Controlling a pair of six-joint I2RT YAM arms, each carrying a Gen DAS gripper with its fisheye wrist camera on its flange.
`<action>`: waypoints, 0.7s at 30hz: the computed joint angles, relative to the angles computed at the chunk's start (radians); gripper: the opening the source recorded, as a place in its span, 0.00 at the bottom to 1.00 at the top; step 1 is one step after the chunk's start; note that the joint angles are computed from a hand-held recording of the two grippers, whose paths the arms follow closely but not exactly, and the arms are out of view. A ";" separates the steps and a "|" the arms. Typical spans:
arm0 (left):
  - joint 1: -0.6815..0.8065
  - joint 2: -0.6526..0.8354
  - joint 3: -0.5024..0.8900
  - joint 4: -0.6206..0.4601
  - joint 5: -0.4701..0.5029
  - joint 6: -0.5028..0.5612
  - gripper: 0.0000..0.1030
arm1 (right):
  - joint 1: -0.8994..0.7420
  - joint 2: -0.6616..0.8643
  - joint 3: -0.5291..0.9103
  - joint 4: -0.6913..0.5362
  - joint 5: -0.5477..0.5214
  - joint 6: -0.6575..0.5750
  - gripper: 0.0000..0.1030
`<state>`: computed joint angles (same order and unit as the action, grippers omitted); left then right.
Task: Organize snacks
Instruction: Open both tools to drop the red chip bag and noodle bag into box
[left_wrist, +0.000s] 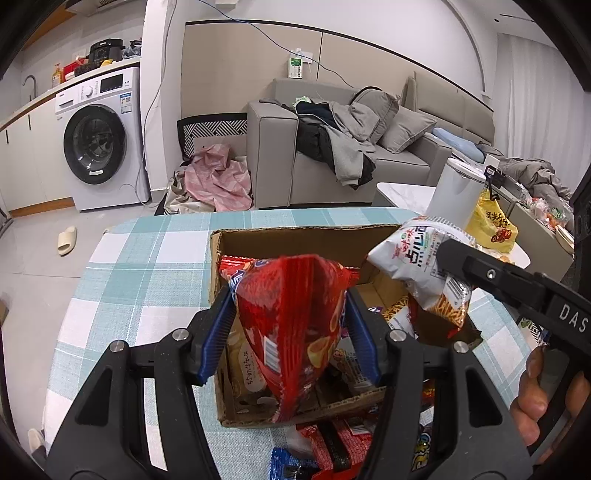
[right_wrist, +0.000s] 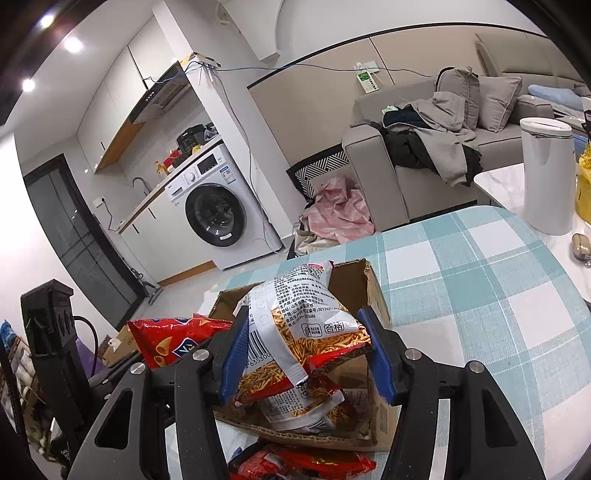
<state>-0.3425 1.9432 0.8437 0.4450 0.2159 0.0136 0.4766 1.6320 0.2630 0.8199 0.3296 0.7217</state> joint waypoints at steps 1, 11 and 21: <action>-0.002 0.010 0.010 -0.004 -0.004 0.001 0.55 | -0.003 0.008 0.004 0.004 -0.002 -0.001 0.56; -0.013 0.063 0.050 -0.030 -0.018 0.019 0.55 | -0.012 0.061 0.045 0.005 0.001 -0.018 0.58; 0.000 0.002 -0.001 -0.040 0.000 0.024 0.76 | -0.008 -0.009 0.003 -0.013 0.013 -0.038 0.72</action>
<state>-0.3427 1.9453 0.8425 0.4054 0.2155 0.0375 0.4687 1.6228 0.2660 0.8067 0.3424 0.6841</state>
